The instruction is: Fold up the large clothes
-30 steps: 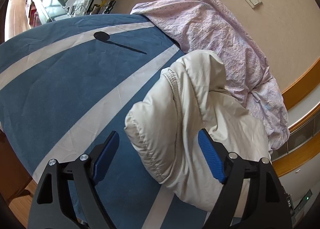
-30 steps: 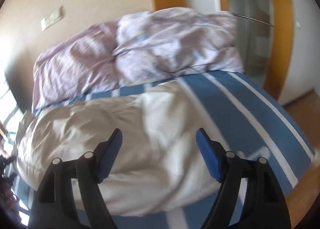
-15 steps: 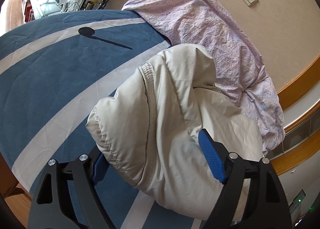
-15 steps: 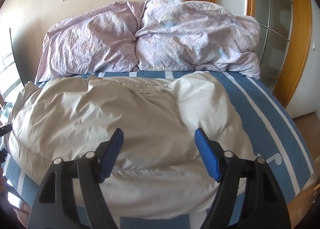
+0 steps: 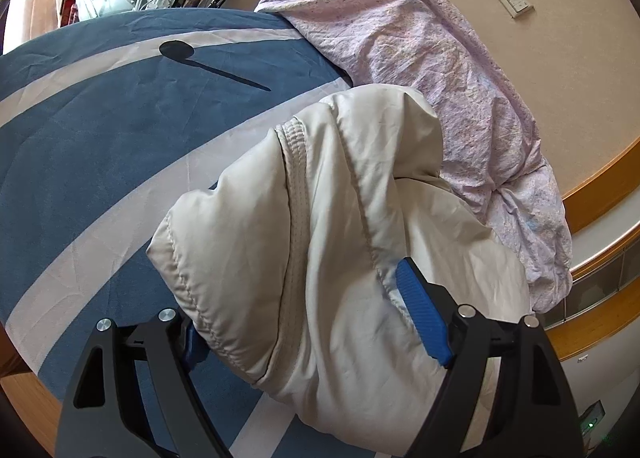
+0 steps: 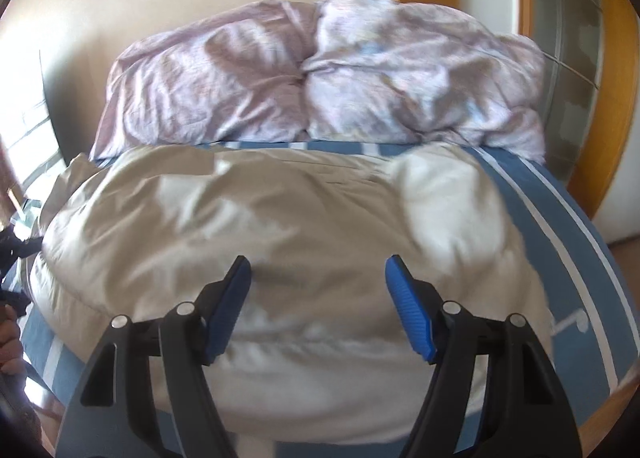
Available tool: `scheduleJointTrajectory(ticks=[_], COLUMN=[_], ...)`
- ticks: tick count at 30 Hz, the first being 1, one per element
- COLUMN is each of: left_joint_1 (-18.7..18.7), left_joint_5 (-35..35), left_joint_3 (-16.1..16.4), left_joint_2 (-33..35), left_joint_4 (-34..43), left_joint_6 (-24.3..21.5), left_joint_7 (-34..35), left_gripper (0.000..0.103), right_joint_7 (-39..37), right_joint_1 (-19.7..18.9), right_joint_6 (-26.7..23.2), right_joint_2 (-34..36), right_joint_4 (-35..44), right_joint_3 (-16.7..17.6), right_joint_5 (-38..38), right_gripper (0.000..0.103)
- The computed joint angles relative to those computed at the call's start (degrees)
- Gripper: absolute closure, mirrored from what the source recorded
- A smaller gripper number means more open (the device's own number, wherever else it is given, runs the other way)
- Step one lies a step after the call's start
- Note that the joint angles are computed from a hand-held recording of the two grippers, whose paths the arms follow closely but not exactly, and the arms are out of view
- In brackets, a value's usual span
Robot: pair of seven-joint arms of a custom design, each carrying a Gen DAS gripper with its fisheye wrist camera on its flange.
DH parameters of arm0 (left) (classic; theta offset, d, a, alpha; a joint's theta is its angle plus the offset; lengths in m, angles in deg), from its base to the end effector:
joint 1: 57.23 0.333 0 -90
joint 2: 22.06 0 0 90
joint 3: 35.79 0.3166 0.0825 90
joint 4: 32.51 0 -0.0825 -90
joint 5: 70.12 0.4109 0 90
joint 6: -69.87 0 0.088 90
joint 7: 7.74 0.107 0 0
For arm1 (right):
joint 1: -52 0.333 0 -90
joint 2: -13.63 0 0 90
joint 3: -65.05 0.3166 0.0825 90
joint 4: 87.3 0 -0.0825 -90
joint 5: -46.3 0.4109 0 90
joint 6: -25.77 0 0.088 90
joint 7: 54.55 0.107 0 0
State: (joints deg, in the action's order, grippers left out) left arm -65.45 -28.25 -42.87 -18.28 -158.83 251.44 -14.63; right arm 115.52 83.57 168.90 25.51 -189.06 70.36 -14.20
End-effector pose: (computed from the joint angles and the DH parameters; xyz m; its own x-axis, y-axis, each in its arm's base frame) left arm 0.5574 -0.2144 0.4271 0.3389 -0.6812 0.6489 -0.5754 -0.6958 -0.4299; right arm 0.5459 0.4110 0.4846 -0.0487 -0.9988 0.0038 -0.6002 0.0262 -0.7994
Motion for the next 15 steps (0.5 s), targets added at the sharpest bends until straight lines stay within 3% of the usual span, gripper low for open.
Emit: scheduleJointTrajectory(ticks=[4, 8, 11, 15], left_joint_1=[0.6, 0.1, -1.0, -2.4], left_joint_5=[-3.2, -3.4, -1.1, 5.2], left_joint_3=[-1.0, -0.6, 0.6, 2.2], left_joint_2=[0.2, 0.6, 1.3, 1.8], left_joint_4=[0.0, 0.4, 1.3, 3.2], left_joint_6=[-0.3, -0.7, -0.9, -2.0], left_joint_7=[2.6, 2.9, 0.2, -5.5], left_gripper=[0.022, 0.022, 0.021, 0.025], right_joint_7=[-5.3, -4.0, -12.1, -14.4], right_joint_1=[-0.5, 0.3, 1.3, 2.3], right_joint_6=[-0.5, 1.9, -4.3, -6.1], right_joint_2=[3.3, 2.9, 6.9, 9.5], right_joint_4=[3.1, 2.5, 7.3, 9.7], right_joint_3=[0.6, -0.1, 0.8, -0.2], right_joint_5=[6.1, 5.5, 9.5, 12.0], right_gripper=[0.036, 0.037, 0.035, 0.034])
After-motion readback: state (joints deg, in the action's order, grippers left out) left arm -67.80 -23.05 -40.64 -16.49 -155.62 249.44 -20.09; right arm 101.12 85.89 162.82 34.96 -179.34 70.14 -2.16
